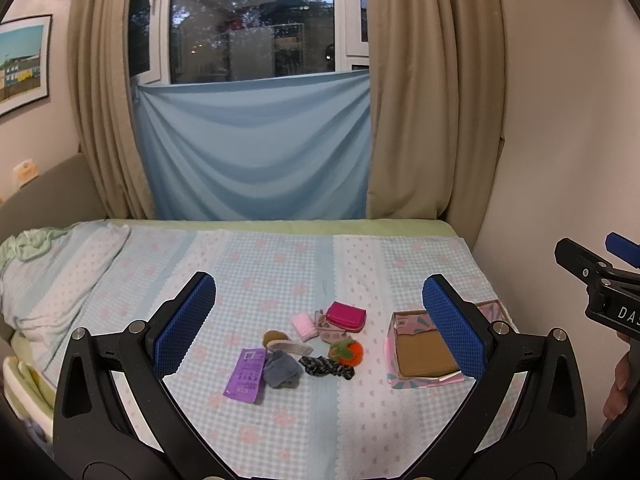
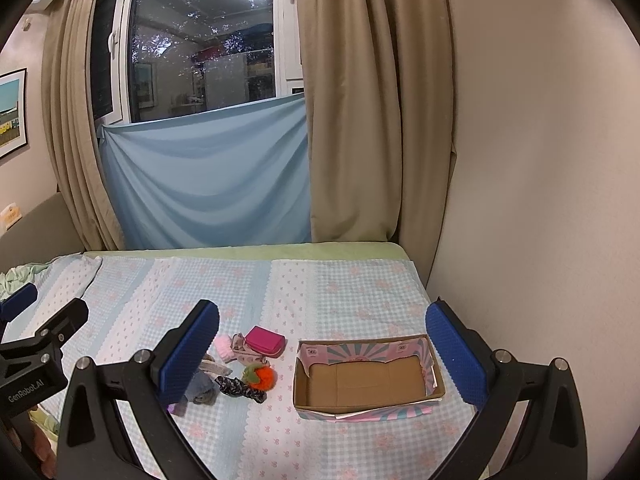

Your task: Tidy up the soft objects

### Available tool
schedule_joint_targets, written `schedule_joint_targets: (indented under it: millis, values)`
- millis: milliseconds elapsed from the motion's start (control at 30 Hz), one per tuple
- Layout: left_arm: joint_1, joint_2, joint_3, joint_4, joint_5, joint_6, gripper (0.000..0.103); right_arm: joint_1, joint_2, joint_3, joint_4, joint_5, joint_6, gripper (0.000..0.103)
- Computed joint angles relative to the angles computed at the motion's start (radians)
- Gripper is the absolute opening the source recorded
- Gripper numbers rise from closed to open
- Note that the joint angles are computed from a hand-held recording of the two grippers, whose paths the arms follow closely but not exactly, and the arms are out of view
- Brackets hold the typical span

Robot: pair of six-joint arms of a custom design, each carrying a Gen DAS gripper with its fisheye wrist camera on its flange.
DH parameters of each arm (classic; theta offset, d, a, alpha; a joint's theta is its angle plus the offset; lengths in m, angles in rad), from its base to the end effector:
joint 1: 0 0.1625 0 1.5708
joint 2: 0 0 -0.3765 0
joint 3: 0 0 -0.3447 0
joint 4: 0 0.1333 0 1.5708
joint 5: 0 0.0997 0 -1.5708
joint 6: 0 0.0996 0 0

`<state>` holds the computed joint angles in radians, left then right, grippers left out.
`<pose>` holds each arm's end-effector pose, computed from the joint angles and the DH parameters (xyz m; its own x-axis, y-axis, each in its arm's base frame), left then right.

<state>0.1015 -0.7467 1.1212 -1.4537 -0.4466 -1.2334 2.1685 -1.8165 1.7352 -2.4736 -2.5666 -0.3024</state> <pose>-0.6387 -0.2893 0.2071 -0.7019 0.0722 -0.7086 0.6487 0.4757 -0.5940 0.2393 -0.2632 0.6087 -0.7118 0.1230 0.6915 -0.5484 0.5178 -0.6566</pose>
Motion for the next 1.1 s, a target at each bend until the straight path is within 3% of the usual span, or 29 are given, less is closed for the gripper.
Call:
schedule_joint_targets:
  millis: [1100]
  values:
    - [0.014,0.009,-0.009,-0.059,-0.004,0.062,0.103,-0.007,0.003,-0.005,0.001,0.006,-0.001,0.103]
